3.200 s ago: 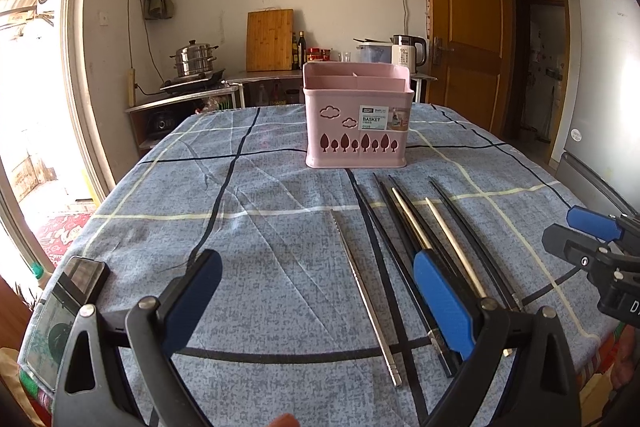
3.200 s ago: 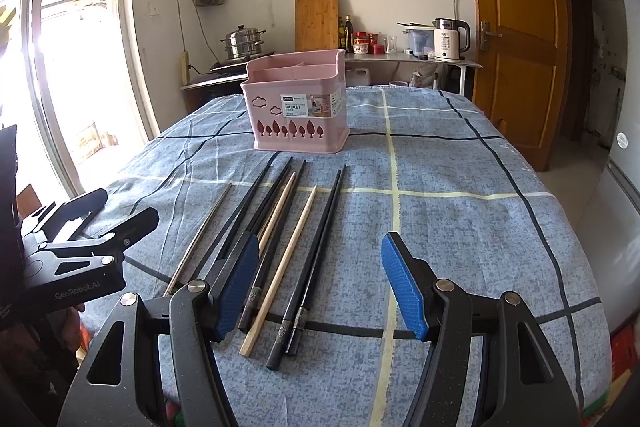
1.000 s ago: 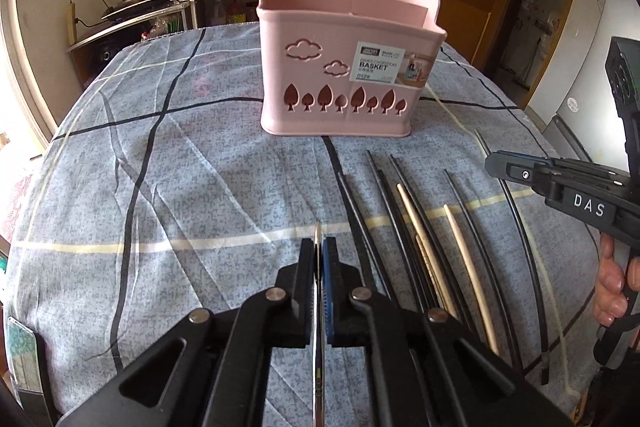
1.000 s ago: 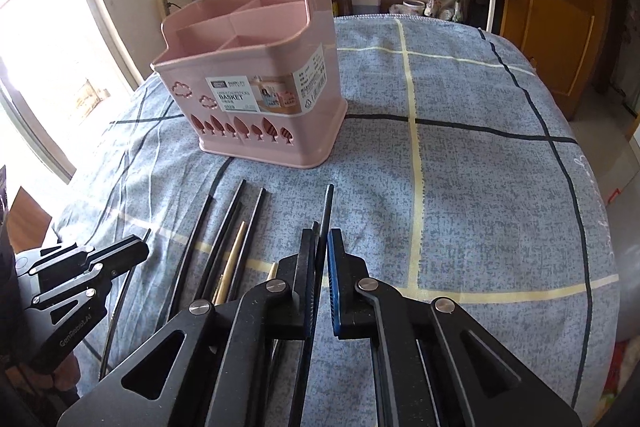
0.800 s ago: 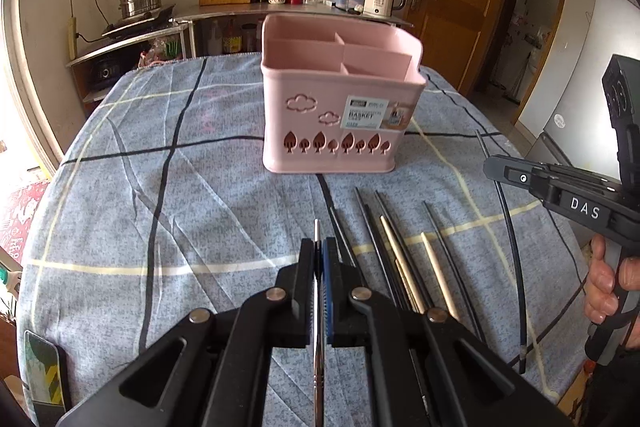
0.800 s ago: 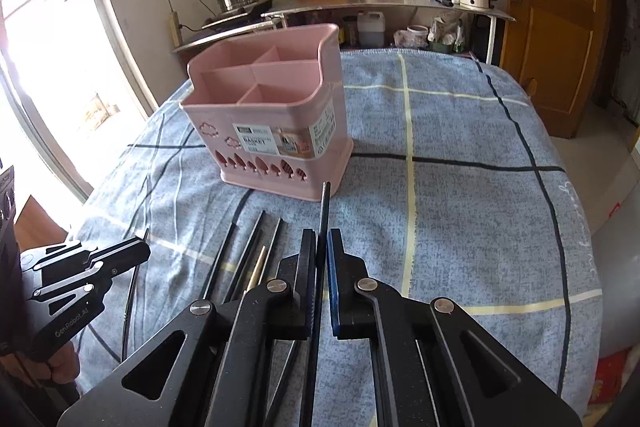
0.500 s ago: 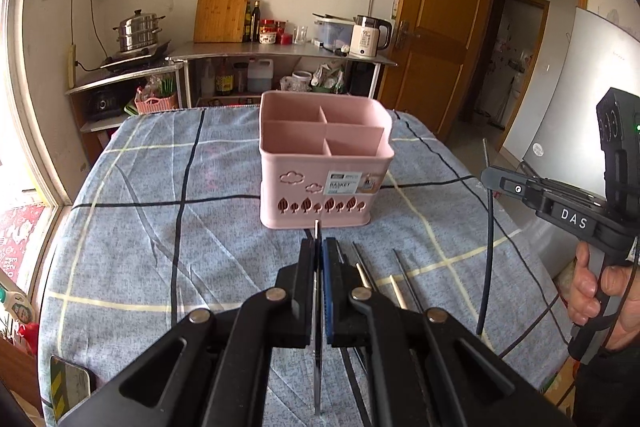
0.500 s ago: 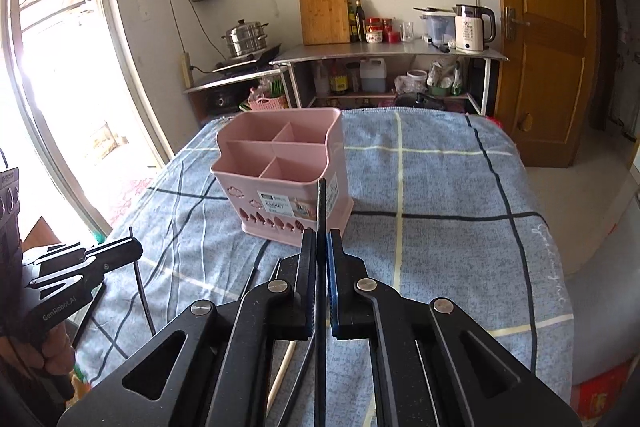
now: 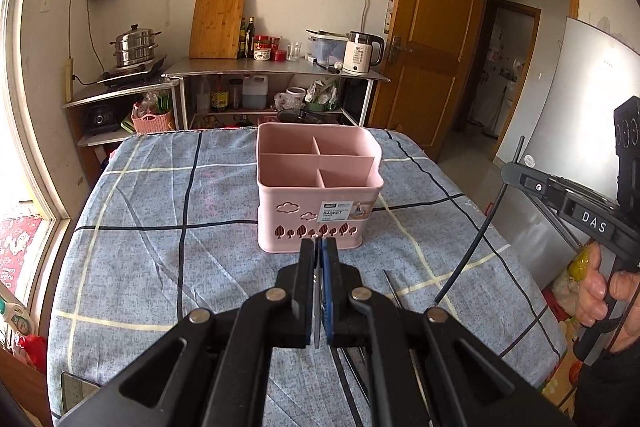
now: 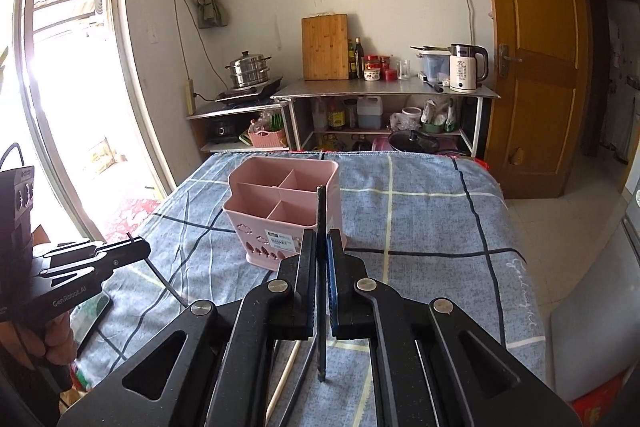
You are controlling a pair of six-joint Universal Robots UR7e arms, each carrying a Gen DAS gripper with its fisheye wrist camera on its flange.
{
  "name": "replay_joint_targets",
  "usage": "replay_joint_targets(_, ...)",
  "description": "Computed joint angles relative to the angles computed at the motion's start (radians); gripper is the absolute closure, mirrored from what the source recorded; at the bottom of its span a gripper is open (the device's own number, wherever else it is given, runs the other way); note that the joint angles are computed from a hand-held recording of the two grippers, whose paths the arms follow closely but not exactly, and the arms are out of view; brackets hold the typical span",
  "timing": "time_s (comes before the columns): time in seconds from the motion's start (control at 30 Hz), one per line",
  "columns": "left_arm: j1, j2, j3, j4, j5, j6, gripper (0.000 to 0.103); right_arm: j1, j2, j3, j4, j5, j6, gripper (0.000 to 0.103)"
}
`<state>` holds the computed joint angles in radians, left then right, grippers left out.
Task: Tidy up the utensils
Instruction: 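Lift both held chopsticks and carry them over the pink basket, then open both tools to drop the chopsticks into the pink basket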
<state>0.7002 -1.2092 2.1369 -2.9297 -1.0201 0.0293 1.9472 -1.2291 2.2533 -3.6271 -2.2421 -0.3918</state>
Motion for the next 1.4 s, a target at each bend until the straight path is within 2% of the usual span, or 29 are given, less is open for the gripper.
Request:
replay_joint_targets(0.2, 0.005, -0.001, -0.030, 0.022, -0.024, 0.015, 0.099, 0.007, 0.001, -0.019, 0.014, 0.016, -0.010, 0.098)
replay_joint_targets(0.4, 0.021, 0.032, -0.122, 0.060, -0.027, 0.040, 0.099, 0.021, 0.026, -0.073, 0.030, 0.041, -0.039, 0.098)
replay_joint_targets(0.8, 0.040, 0.126, -0.326, 0.050, -0.048, 0.113, 0.099, 0.032, 0.095, -0.241, 0.019, 0.153, -0.093, 0.098)
replay_joint_targets(1.1, 0.082, 0.207, -0.432, 0.020, -0.078, 0.129, 0.099, -0.006, 0.154, -0.335, -0.001, 0.246, -0.056, 0.098)
replay_joint_targets(1.4, 0.133, 0.270, -0.473, 0.052, -0.087, 0.115, 0.099, -0.045, 0.219, -0.383, 0.017, 0.254, -0.031, 0.098)
